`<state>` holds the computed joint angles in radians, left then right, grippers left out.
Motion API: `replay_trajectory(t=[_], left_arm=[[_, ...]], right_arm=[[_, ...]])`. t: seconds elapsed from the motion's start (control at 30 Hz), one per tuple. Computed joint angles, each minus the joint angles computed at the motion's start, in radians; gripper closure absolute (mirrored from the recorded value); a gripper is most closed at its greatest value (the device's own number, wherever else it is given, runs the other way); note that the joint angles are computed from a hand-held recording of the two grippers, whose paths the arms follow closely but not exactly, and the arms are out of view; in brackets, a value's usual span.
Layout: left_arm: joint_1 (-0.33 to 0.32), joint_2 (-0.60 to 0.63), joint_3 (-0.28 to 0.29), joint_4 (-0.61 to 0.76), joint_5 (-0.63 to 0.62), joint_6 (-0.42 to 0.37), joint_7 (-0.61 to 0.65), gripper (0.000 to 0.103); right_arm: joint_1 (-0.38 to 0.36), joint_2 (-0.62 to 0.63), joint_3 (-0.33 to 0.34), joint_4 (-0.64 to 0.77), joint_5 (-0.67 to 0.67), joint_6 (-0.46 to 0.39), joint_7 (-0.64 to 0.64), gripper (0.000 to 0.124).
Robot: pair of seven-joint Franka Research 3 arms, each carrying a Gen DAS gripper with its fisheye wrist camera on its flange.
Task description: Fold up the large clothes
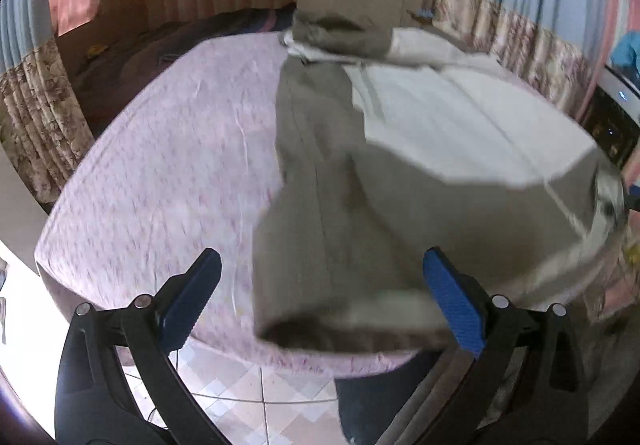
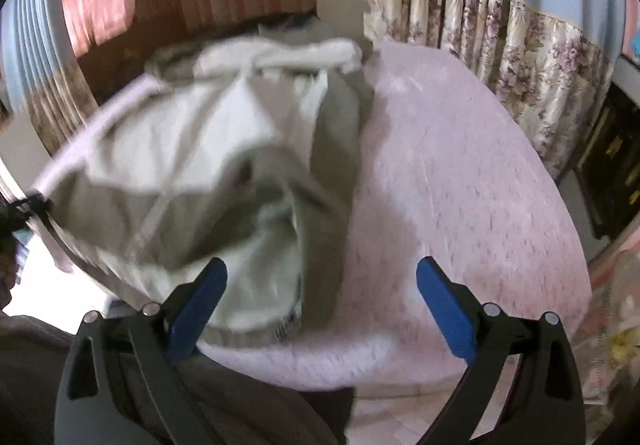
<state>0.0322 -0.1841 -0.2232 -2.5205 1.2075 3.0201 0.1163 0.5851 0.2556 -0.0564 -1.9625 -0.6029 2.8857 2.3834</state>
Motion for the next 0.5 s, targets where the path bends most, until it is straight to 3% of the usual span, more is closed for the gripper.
replay_trajectory(t=[0.07, 0.17, 0.3, 0.37, 0.4, 0.43, 0.47, 0.5], left_arm=[[0.0, -0.005, -0.007, -0.02, 0.022, -0.003, -0.013, 0.003], [0.009, -0.005, -0.022, -0.022, 0.122, -0.029, -0.108, 0.003], [-0.001, 0.01, 0.0, -0.007, 0.233, -0.067, -0.256, 0.003], [-0.006, 0.029, 0.025, 0.007, 0.254, -0.059, -0.288, 0.007], [-0.007, 0.038, 0.039, 0.015, 0.257, -0.044, -0.288, 0.022], [-0.01, 0.047, 0.05, 0.019, 0.246, -0.037, -0.274, 0.029], [-0.011, 0.046, 0.052, 0.024, 0.247, -0.056, -0.272, 0.053], [-0.011, 0.047, 0.063, 0.025, 0.234, -0.042, -0.253, 0.088]], right_arm=[[0.018, 0.007, -0.018, -0.005, -0.029, -0.017, 0.062, 0.052], [-0.018, 0.019, 0.006, -0.034, 0.072, 0.037, 0.071, 0.066], [0.023, 0.03, -0.041, -0.046, 0.053, 0.069, 0.103, 0.08], [0.024, 0.033, -0.037, -0.052, 0.065, 0.09, 0.083, 0.102], [0.021, 0.035, -0.031, -0.053, 0.082, 0.096, 0.062, 0.102], [0.045, 0.035, -0.056, -0.053, 0.063, 0.099, 0.08, 0.104], [0.054, 0.035, -0.067, -0.056, 0.057, 0.106, 0.084, 0.106], [0.054, 0.035, -0.069, -0.057, 0.065, 0.112, 0.082, 0.107]])
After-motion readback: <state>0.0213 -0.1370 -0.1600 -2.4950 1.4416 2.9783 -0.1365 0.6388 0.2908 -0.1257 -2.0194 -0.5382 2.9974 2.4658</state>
